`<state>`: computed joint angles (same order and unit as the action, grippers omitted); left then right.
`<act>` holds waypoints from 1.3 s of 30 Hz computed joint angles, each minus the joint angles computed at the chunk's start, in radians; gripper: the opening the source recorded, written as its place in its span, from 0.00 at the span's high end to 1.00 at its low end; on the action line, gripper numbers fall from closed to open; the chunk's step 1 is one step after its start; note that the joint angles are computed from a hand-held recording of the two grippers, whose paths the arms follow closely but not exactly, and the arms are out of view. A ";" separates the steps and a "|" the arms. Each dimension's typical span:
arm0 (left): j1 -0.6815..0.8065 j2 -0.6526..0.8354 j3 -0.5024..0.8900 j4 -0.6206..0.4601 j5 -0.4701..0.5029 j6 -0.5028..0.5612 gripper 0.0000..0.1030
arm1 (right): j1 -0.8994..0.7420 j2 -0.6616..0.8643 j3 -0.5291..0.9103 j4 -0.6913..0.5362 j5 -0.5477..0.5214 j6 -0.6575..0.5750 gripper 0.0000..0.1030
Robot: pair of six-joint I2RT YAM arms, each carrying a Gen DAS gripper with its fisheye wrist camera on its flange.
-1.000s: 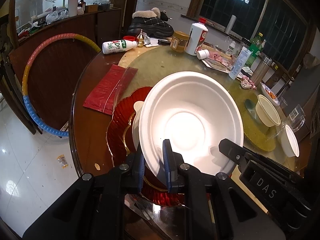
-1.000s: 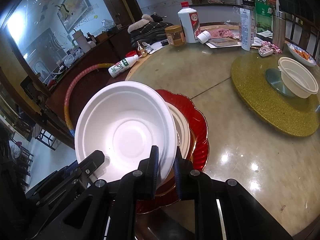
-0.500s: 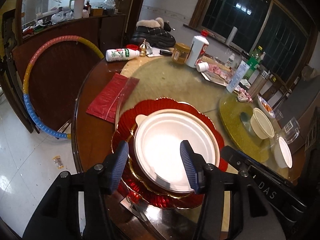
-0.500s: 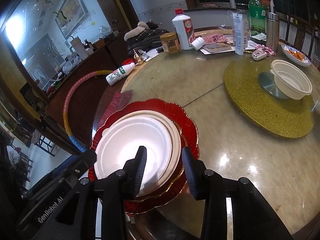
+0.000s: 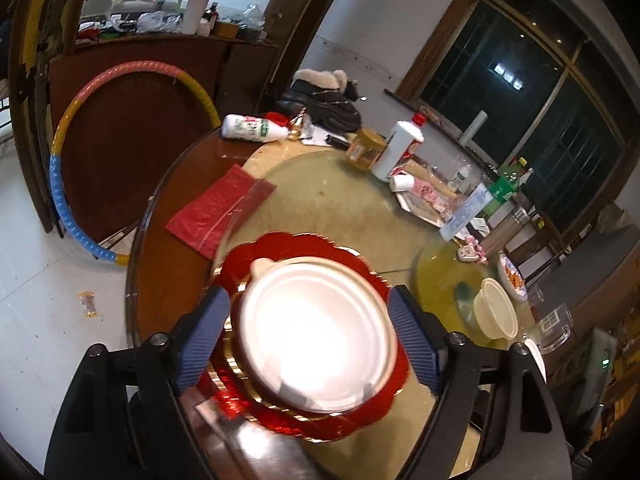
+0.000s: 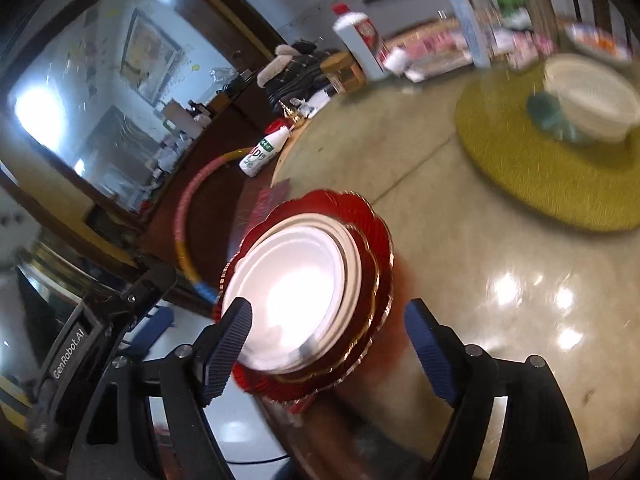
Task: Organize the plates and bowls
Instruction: 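Open the right tool to release the white foam bowl, then move the right tool toward the beige strainer bowl on the lazy susan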
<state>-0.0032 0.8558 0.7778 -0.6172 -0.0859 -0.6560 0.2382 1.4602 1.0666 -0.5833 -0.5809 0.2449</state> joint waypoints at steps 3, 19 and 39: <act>-0.124 0.075 0.055 0.009 -0.062 -0.017 0.20 | -0.107 0.030 0.010 -0.030 -0.079 -0.011 0.21; -0.432 0.861 0.716 -0.037 -0.007 -0.050 0.20 | -0.562 0.349 0.357 -0.099 -0.108 -0.021 0.20; -0.469 1.512 1.480 -0.252 0.019 -0.153 0.23 | -0.563 0.825 0.948 -0.220 -0.013 0.113 0.56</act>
